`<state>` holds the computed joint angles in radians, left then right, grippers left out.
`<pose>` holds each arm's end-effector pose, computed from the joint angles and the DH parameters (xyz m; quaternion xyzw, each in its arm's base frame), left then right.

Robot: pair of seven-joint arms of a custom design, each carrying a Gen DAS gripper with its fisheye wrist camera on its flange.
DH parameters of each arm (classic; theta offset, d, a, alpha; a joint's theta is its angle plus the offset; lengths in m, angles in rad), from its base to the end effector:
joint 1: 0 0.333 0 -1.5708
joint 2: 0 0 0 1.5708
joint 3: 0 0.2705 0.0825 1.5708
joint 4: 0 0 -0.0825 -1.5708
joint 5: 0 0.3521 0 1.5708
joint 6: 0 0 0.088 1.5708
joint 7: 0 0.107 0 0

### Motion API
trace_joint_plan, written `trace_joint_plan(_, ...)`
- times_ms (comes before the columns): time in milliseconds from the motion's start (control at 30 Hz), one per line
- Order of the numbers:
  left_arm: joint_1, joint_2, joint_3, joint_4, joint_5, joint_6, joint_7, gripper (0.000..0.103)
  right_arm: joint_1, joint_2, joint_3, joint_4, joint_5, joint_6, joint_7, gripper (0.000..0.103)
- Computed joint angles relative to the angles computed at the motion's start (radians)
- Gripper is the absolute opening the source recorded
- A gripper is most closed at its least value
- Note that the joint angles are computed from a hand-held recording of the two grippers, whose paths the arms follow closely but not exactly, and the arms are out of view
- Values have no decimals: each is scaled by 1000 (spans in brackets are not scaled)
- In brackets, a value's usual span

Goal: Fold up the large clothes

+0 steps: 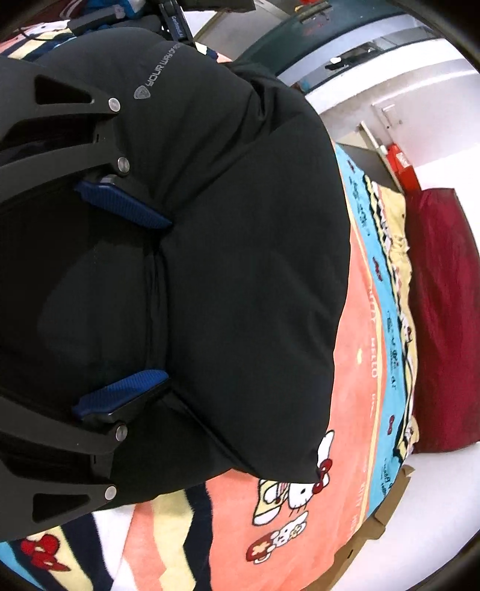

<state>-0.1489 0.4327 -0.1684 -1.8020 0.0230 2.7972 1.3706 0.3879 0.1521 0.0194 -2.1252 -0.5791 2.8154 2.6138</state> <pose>0.6186 -0.1925 0.3519 -0.6435 0.7118 -0.2550 0.1195 0.5120 0.2499 0.3693 -0.6271 0.7186 -0.1738 0.2451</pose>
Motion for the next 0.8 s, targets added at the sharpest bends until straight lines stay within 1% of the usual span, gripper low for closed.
trace_joint_plan(33, -18, -39, 26, -32, 38, 1, -14, 84, 3, -20, 4, -3, 7, -34, -5, 77)
trace_joint_plan(67, -28, -80, 45, -73, 75, 25, -25, 84, 7, -50, 5, -15, -13, -64, 5, 77)
trace_joint_plan(100, -13, -140, 45, -137, 87, 68, -12, 84, 6, -88, 8, -39, -42, -73, 18, 79)
trace_joint_plan(133, 29, -181, 13, -179, 33, 90, 45, 84, -4, -135, 14, -76, -66, -66, 30, 81)
trace_joint_plan(167, 106, -227, -53, -219, -91, 92, 156, 84, -18, -171, 23, -104, -76, -57, 41, 87)
trace_joint_plan(200, 148, -257, -86, -239, -198, 86, 244, 84, -35, -215, 30, -140, -87, -43, 58, 91)
trace_joint_plan(233, 182, -297, -104, -266, -309, 78, 326, 84, -52, -252, 38, -169, -93, -34, 72, 98)
trace_joint_plan(267, 191, -322, -99, -281, -367, 73, 367, 84, -70, -296, 45, -201, -96, -25, 84, 102)
trace_joint_plan(367, 198, -366, -66, -306, -525, 46, 454, 84, -109, -379, 63, -262, -65, -19, 72, 103)
trace_joint_plan(433, 192, -358, -44, -297, -619, 6, 505, 84, -123, -414, 65, -289, -11, -27, 35, 103)
trace_joint_plan(500, 176, -338, -24, -285, -641, -18, 515, 84, -117, -429, 52, -314, 79, -23, -33, 103)
trace_joint_plan(567, 169, -303, -26, -266, -696, -51, 565, 84, -115, -419, 42, -327, 157, -24, -97, 103)
trace_joint_plan(600, 162, -276, -28, -252, -698, -60, 570, 84, -119, -414, 46, -337, 182, -18, -112, 103)
trace_joint_plan(633, 151, -257, -30, -247, -682, -52, 556, 84, -116, -404, 41, -348, 223, -4, -142, 103)
trace_joint_plan(733, 140, -177, -34, -198, -638, -61, 506, 84, -76, -328, -4, -345, 427, 22, -294, 103)
trace_joint_plan(800, 153, -126, -52, -164, -636, -72, 511, 85, -56, -261, -24, -332, 580, 35, -404, 102)
